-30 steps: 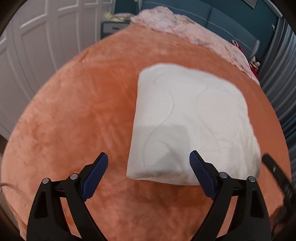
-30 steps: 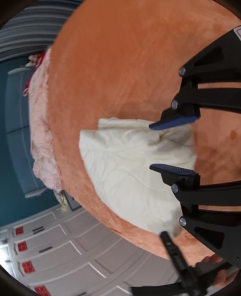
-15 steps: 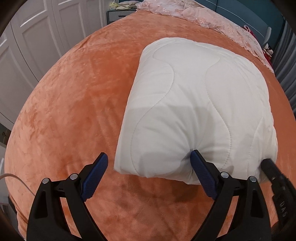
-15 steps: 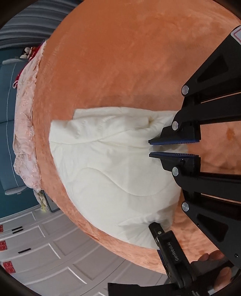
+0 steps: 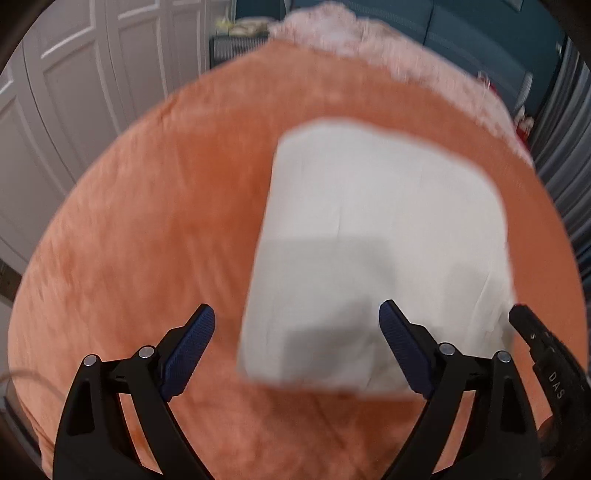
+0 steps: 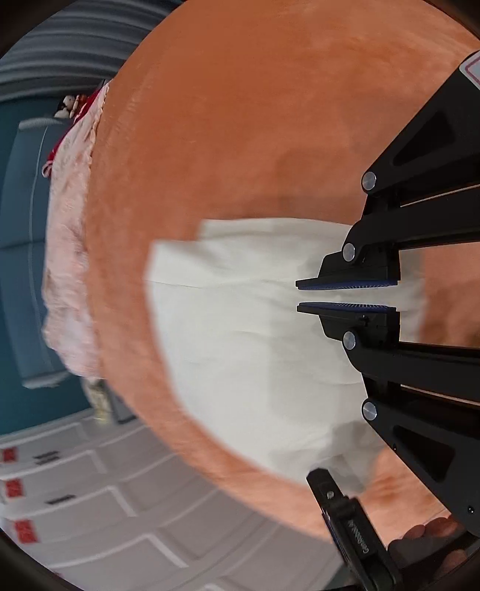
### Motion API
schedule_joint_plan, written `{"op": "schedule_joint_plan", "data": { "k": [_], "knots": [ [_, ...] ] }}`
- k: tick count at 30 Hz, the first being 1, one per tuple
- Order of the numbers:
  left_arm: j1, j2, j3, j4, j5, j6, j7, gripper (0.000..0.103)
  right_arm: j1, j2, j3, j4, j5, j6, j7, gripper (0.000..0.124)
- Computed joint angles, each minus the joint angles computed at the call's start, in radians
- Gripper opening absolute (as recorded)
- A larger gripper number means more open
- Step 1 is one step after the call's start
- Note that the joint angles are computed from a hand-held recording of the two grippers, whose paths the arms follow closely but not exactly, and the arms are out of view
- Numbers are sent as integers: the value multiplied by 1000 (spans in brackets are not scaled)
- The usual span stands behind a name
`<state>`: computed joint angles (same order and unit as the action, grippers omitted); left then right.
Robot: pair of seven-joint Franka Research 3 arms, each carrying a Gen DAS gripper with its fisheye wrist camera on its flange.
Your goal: Fold large clothes
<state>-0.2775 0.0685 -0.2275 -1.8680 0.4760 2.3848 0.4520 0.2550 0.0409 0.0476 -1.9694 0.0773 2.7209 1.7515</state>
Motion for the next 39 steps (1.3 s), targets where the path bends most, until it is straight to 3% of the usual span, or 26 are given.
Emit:
{"op": "schedule_joint_plan", "data": {
  "k": [5, 10, 12, 14, 18, 23, 27, 28, 31, 34, 36, 39],
  "knots": [
    [3, 155, 34, 236, 66, -46, 25, 89, 3, 171, -21, 243, -24, -21, 36, 4],
    [-19, 349, 62, 424, 38, -90, 111, 91, 21, 351, -39, 426, -2, -140, 58, 4],
    [-36, 361, 89, 394, 68, -38, 72, 96, 33, 390, -50, 437, -15, -136, 54, 4],
    [-43, 338, 114, 312, 104, 63, -22, 98, 49, 397, -62, 387, -38, -51, 41, 4],
    [-42, 332, 139, 238, 158, 175, -105, 98, 56, 392, -66, 307, -35, 75, 20, 5],
    [-65, 356, 150, 264, 221, 141, -142, 98, 94, 406, -106, 305, -59, 95, 38, 5],
    [-25, 331, 118, 235, 153, 161, -93, 98, 84, 392, -94, 342, -57, -7, 22, 6],
    [-11, 312, 105, 219, 121, 162, -65, 98, 67, 342, -77, 310, -30, -35, 12, 6],
    [10, 180, 72, 97, 59, 146, 9, 98, -6, 159, 4, 115, 129, 4, -109, 7],
    [4, 34, 46, -65, 69, 139, 0, 98, -6, 31, 8, -39, 159, -22, -147, 12],
    [4, 7, 22, -118, 26, 110, 20, 98, 4, 35, 8, -80, 119, -18, -151, 8],
    [6, -14, 9, -162, -16, 124, -28, 98, 40, 28, -15, -93, -134, -1, -3, 7]
  ]
}}
